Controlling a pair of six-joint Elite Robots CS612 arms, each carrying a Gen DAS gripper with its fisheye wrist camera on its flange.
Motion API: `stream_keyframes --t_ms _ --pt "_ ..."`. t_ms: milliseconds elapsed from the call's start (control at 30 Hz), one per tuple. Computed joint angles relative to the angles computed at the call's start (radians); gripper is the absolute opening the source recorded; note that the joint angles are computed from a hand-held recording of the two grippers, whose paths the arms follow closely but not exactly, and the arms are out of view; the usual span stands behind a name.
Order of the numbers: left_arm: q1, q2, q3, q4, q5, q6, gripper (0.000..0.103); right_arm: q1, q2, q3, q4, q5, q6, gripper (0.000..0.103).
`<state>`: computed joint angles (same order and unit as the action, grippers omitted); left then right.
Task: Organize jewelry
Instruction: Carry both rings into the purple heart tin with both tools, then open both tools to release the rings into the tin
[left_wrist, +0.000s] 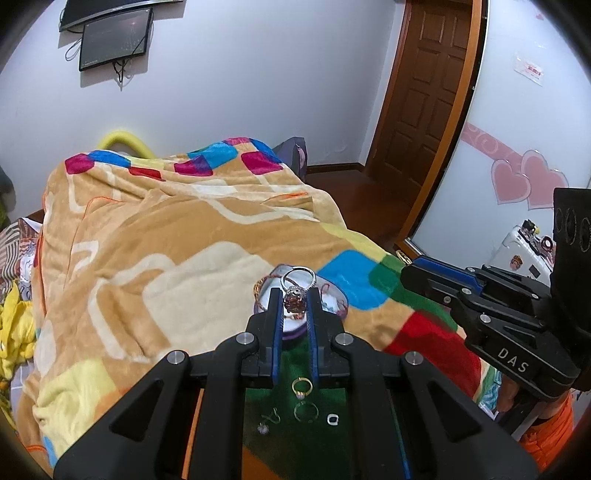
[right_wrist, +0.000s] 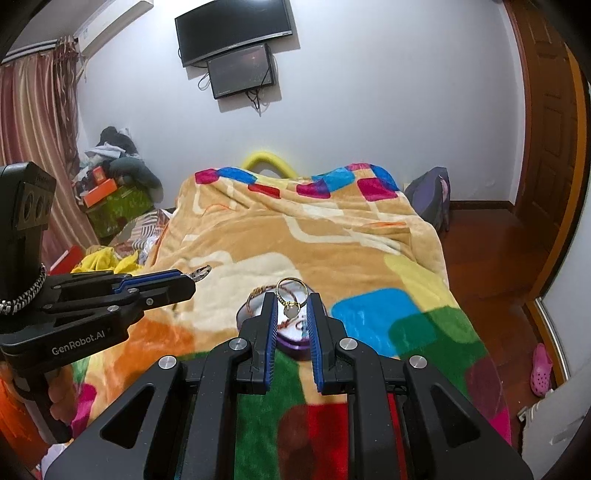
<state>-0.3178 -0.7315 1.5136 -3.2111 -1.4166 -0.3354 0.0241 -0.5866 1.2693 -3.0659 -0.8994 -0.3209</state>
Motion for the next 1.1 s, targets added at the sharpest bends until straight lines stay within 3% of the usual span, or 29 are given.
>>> stream_keyframes --t_ms 567,1100 --pt "0.033 0.086 -0.14 0.15 -0.054 0.001 0.011 0.028 0.08 -0.145 0.19 -0.04 -0.066 0.014" --pt "0.05 0.123 -0.208 0.256 -0.135 0.008 0.011 0.039 0.103 -0.207 0.331 -0.067 -0.154 0.015"
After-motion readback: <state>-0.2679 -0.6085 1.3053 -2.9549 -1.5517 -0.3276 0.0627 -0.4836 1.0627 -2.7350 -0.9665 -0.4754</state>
